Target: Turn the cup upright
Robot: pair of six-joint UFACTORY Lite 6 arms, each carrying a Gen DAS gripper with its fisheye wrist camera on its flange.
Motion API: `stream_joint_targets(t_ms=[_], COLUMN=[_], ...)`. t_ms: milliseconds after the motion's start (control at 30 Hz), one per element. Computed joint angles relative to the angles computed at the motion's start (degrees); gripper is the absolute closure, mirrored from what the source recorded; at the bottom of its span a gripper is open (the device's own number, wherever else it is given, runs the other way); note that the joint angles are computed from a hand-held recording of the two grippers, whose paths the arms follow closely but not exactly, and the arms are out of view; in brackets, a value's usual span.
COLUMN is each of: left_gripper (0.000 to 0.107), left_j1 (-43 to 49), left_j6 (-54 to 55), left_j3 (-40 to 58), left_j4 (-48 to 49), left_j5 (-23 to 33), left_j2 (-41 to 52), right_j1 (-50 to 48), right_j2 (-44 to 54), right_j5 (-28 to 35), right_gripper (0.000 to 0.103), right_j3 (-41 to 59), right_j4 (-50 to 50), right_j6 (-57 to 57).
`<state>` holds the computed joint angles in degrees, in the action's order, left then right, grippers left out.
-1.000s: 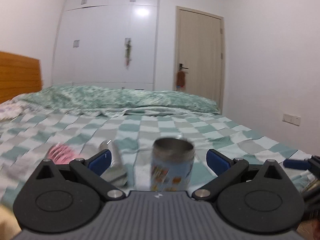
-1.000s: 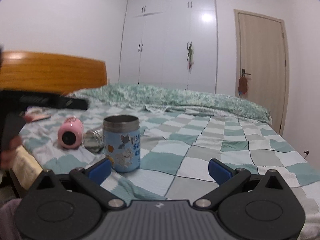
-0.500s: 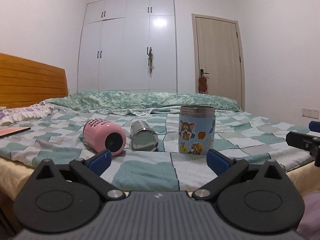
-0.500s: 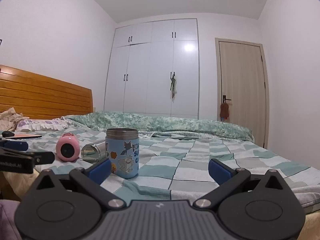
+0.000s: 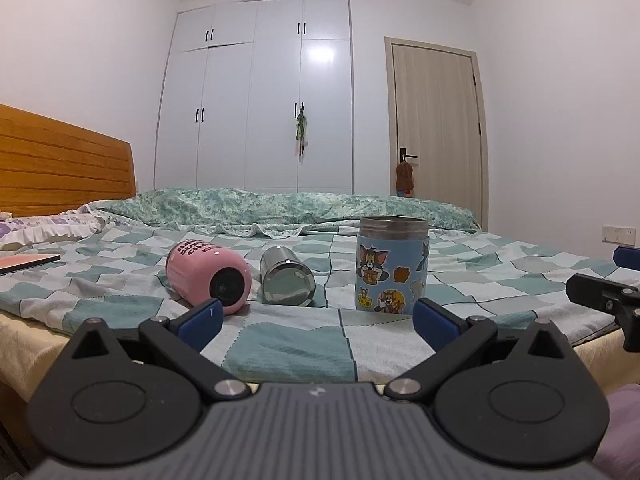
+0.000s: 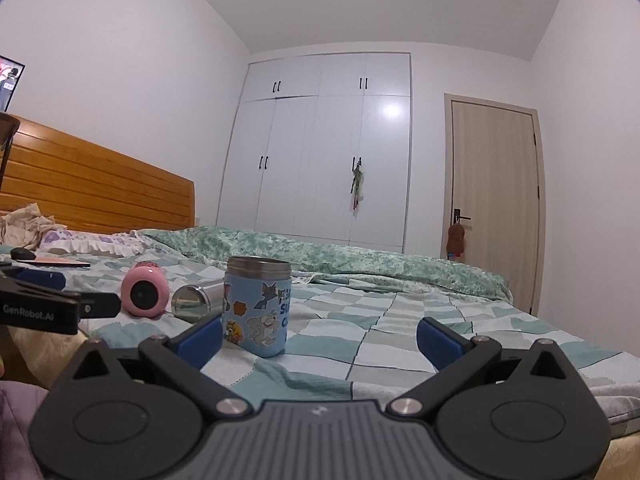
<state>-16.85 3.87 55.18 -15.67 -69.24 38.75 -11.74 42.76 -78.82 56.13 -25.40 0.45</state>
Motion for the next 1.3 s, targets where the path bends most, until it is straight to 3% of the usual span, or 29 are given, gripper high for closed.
stream_joint_targets(t_ms=[1300], left_gripper=[0.004], left_j1=[-0.16], left_j6=[-0.37], left_j3=[-0.87], left_j4=[0.03], left_j5=[-0.67], left_j2=[-0.52], right_j1=[0.20], right_j2=[0.22], right_j5=[0.19], right_gripper=[0.000], right_j3=[0.30], right_j4=[0.29], right_j6=[0.43])
